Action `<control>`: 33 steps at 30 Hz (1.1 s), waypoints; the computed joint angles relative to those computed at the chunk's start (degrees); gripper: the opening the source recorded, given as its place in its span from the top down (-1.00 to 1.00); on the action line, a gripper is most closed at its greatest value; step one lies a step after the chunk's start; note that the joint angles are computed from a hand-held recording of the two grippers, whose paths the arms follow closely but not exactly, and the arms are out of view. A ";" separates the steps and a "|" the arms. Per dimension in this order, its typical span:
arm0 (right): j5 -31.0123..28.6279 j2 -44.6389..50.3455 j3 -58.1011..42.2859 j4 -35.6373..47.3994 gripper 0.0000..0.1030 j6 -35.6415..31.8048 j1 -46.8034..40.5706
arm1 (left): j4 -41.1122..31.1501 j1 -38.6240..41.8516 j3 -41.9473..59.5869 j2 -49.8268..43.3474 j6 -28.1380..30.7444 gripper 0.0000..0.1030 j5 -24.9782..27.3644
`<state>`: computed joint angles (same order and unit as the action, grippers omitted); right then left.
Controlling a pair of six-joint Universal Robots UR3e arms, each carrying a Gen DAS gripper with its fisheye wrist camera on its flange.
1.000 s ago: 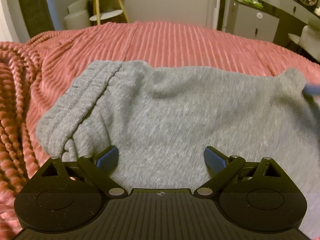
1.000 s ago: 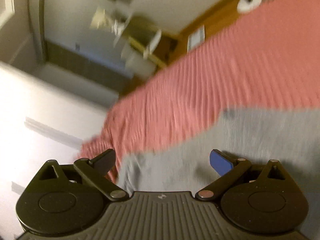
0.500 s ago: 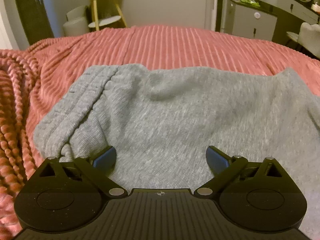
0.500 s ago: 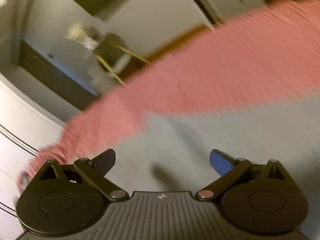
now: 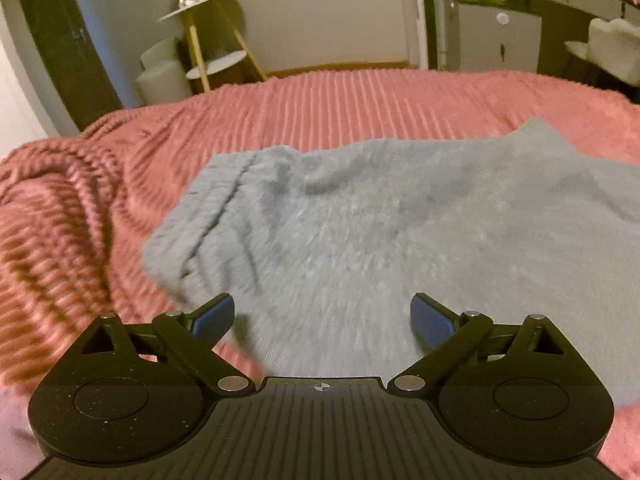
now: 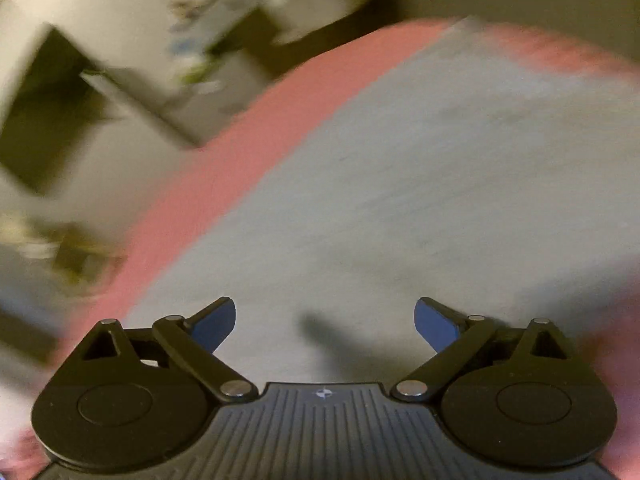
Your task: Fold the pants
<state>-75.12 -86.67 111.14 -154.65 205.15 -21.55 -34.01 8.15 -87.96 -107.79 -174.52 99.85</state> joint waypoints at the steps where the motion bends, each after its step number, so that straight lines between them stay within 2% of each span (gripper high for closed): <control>1: -11.20 0.64 -4.80 6.05 -0.89 -1.23 4.02 | -1.21 0.27 -1.00 2.28 0.41 -0.91 -0.45; 2: -22.39 2.46 -10.77 13.92 -0.93 -0.95 8.28 | -2.39 0.24 -1.81 4.58 0.55 -0.90 -0.08; 3: -28.77 3.64 -14.58 19.57 -0.93 -0.13 10.74 | -3.22 0.08 -2.57 6.96 0.59 -0.90 0.59; 4: -30.36 3.25 -15.98 21.97 -0.93 1.05 12.17 | -3.57 0.09 -3.29 9.12 0.76 -0.90 0.74; 5: -27.54 0.46 -14.98 22.85 -0.93 2.04 11.50 | -3.89 0.56 -4.20 11.68 1.08 -0.90 0.19; 7: -19.29 -9.08 -7.28 18.11 -0.93 3.42 9.23 | -6.12 1.82 -5.12 16.63 1.10 -0.90 -2.11; 8: -19.43 -12.61 -5.09 16.72 -0.93 4.49 9.76 | -8.38 2.85 -4.85 18.99 0.99 -0.90 -4.15; 11: -29.06 -16.45 -5.01 16.98 -0.93 6.97 17.72 | -14.45 4.97 -3.75 24.27 0.56 -0.90 -8.75; 15: -36.28 -13.97 -14.88 24.70 -0.93 9.23 25.88 | -18.42 3.50 -2.36 29.05 1.13 -0.90 -9.66; 19: -35.03 -18.36 -20.22 32.22 -0.93 6.06 27.08 | -22.91 -1.06 1.57 30.74 3.16 -0.90 -7.43; 22: -33.62 -21.37 -24.93 38.99 -0.93 5.63 26.74 | -27.94 -3.36 6.89 30.64 2.56 -0.90 -8.08; 25: -34.81 -21.75 -29.72 43.59 -0.93 4.75 28.76 | -32.88 -4.10 11.43 30.94 1.76 -0.90 -10.07; 27: -37.07 -20.62 -34.34 46.91 -0.93 3.07 31.40 | -35.79 -3.28 12.72 32.16 1.19 -0.90 -12.07; 30: -44.21 -18.92 -38.18 48.47 -0.93 2.45 37.95 | -39.46 -1.65 14.27 33.75 0.39 -0.90 -13.95; 33: -50.88 -17.16 -39.74 46.96 -0.93 1.38 43.16 | -42.23 -3.36 17.90 32.49 0.44 -0.90 -10.81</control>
<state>-126.00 -103.83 71.40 -107.69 206.53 21.62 -76.24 4.79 -70.06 -75.29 -174.08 89.04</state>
